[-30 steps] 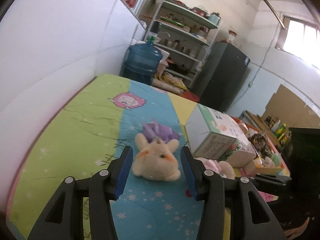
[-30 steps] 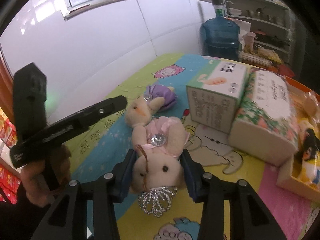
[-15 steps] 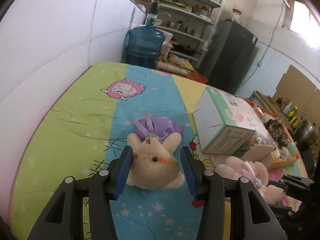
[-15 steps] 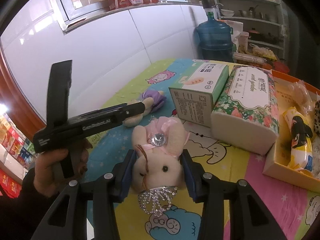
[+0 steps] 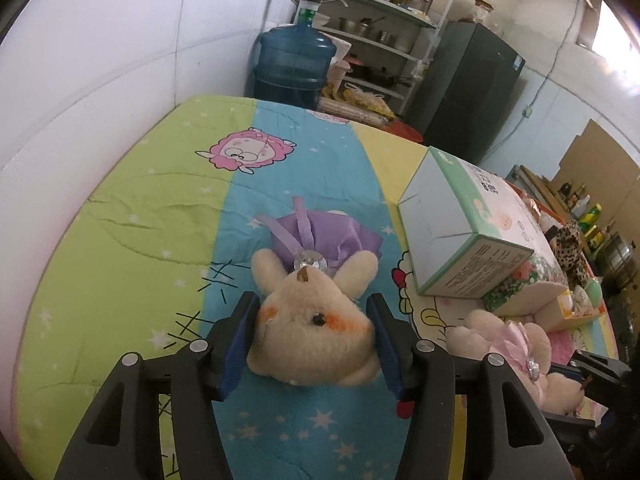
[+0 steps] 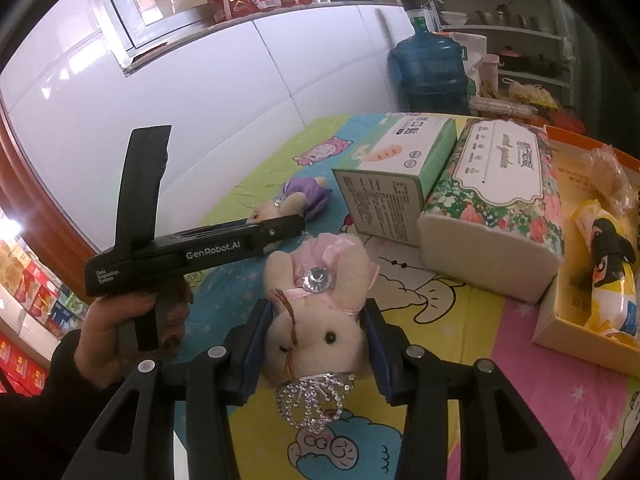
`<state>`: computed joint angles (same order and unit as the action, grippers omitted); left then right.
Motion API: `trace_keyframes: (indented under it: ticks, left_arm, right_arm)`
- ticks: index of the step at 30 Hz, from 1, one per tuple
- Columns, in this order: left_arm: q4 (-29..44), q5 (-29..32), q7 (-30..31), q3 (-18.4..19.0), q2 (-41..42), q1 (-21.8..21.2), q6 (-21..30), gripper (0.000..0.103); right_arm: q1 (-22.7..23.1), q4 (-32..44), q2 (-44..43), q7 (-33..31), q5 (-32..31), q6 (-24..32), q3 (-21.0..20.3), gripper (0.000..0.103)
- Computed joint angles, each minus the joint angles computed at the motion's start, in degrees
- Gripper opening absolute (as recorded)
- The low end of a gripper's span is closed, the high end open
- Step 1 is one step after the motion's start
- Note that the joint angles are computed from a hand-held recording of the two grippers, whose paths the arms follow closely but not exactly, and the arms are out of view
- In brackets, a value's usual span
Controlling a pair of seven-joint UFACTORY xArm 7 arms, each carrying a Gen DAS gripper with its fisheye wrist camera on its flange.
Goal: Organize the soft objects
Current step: 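Grasp the purple-dress bunny with the left tool while the right tool grasps the crowned pink bunny, then carry the purple-dress bunny with the left tool while the right tool carries the crowned bunny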
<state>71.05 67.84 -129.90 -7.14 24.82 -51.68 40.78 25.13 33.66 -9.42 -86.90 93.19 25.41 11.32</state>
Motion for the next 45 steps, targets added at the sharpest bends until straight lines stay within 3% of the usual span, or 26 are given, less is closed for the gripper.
trace_keyframes:
  ticks: [9, 16, 35, 45]
  left_arm:
    - [-1.07, 2.55, -3.28, 0.08, -0.51, -0.30, 0.19, 0.050]
    - [-2.39, 6.53, -8.00, -1.33, -2.35, -1.71, 5.56, 0.050]
    - [2.63, 6.33, -4.13, -4.64, -2.24, -6.73, 16.82, 0.050]
    - [6.23, 7.86, -1.94, -5.16, -1.46, -9.31, 19.69, 0.050]
  right_arm:
    - [0.09, -0.18, -0.15, -0.48, 0.58, -0.17, 0.16, 0.046]
    - [0.18, -1.02, -1.71, -1.07, 1.56, -0.67, 0.35, 0.046]
    - [1.30, -5.03, -8.90, -0.69, 2.36, -1.55, 0.91, 0.046]
    - [0.60, -8.90, -15.95, -0.13, 3.11, -1.64, 0.64, 0.046]
